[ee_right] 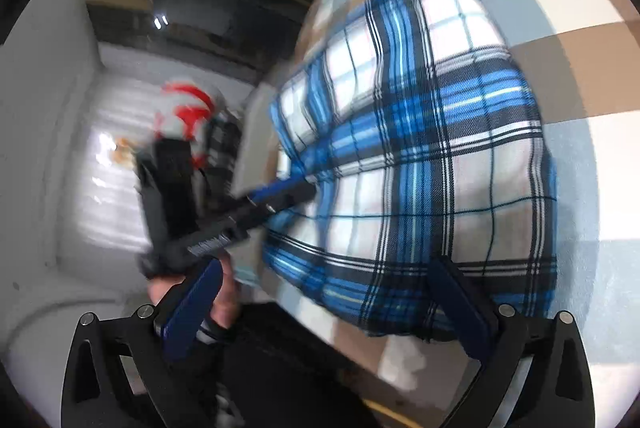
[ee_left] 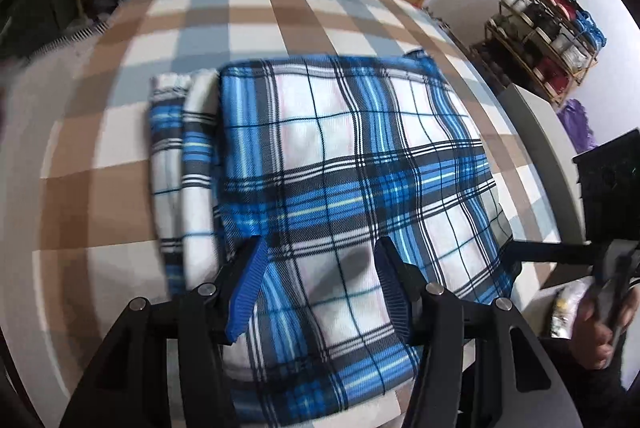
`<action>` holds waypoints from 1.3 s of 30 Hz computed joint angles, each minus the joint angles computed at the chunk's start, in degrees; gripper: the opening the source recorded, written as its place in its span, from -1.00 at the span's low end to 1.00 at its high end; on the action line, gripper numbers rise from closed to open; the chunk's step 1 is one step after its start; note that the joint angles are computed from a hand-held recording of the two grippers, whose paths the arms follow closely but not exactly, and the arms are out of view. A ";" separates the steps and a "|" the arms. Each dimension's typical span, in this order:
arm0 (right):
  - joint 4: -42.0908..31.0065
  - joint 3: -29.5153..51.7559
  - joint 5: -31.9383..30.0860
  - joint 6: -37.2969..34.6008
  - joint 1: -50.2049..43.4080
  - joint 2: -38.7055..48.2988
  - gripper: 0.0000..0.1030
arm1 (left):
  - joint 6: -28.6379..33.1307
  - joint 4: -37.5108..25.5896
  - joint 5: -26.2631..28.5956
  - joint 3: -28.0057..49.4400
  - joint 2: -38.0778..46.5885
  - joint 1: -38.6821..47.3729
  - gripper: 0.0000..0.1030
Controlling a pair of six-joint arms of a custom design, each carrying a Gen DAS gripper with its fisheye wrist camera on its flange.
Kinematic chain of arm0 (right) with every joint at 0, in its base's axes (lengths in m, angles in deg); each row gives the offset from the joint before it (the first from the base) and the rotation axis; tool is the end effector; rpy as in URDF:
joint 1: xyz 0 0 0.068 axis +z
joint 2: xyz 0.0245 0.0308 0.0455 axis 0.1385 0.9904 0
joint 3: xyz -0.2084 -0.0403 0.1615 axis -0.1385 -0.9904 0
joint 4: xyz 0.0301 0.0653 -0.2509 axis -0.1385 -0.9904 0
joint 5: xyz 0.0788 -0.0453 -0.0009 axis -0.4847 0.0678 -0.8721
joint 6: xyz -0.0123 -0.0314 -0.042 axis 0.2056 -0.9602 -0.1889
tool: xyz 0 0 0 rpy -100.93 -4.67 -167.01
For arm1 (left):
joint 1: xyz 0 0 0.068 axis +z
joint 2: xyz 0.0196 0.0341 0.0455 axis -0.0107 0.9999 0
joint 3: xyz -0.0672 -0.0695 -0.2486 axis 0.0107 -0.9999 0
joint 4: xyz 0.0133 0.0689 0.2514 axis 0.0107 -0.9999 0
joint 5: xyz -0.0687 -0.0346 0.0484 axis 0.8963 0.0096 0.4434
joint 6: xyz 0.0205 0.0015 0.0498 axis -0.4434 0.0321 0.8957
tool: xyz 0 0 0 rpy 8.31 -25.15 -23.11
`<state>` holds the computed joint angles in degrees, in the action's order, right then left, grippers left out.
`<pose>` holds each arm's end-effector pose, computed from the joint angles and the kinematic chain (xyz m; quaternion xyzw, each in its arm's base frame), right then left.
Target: Fold large clothes
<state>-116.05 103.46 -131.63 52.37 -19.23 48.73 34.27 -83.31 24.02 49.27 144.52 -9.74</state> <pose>0.2146 -0.0742 0.1537 0.0927 0.8414 0.4984 0.1875 0.2249 -0.0496 0.2237 0.2268 0.9268 -0.1766 0.2415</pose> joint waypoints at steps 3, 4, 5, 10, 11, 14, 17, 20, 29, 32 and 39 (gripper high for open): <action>-7.68 1.53 -1.81 -9.36 -1.30 1.60 1.00 | 0.24 0.38 -0.74 -4.13 -6.16 -0.74 -0.03; -7.87 1.76 -1.55 -9.85 0.14 2.36 1.00 | 0.84 -0.04 0.17 -4.89 -6.96 -0.47 -0.03; -7.12 1.72 -0.40 -8.70 1.81 2.25 1.00 | 1.57 -0.63 1.02 -5.52 -7.31 -0.09 -0.03; 3.85 -1.20 4.30 3.19 7.06 0.84 1.00 | 2.08 1.37 -1.89 -6.46 -0.31 -1.46 -0.03; 4.56 -1.31 4.21 3.95 7.17 1.14 1.00 | 1.65 1.85 -1.90 -6.68 -0.20 -1.55 -0.03; 3.73 -2.10 4.19 3.16 6.32 0.42 1.00 | 1.30 2.25 -2.93 -7.18 -2.49 -2.54 -0.03; -0.57 -0.54 2.00 0.02 3.83 1.49 1.00 | 3.16 -0.51 1.80 -4.12 -1.32 1.98 -0.03; -5.29 1.30 -2.03 -5.37 -3.14 3.05 1.00 | 3.74 -3.30 5.09 2.77 5.11 9.47 0.19; -3.23 2.99 -6.21 -2.45 -12.66 6.18 1.00 | 10.54 -16.17 11.77 20.58 29.87 14.59 0.70; -2.22 3.01 -4.87 -1.63 -12.08 6.16 1.00 | 8.78 -14.33 16.31 20.91 29.86 15.71 0.70; -4.09 3.48 -4.19 -4.54 -10.33 5.85 1.00 | 10.90 -19.04 21.47 25.87 36.26 14.46 0.81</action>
<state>-120.14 106.93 -135.82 47.83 -29.56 54.58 45.17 -102.34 45.49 75.14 180.79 4.72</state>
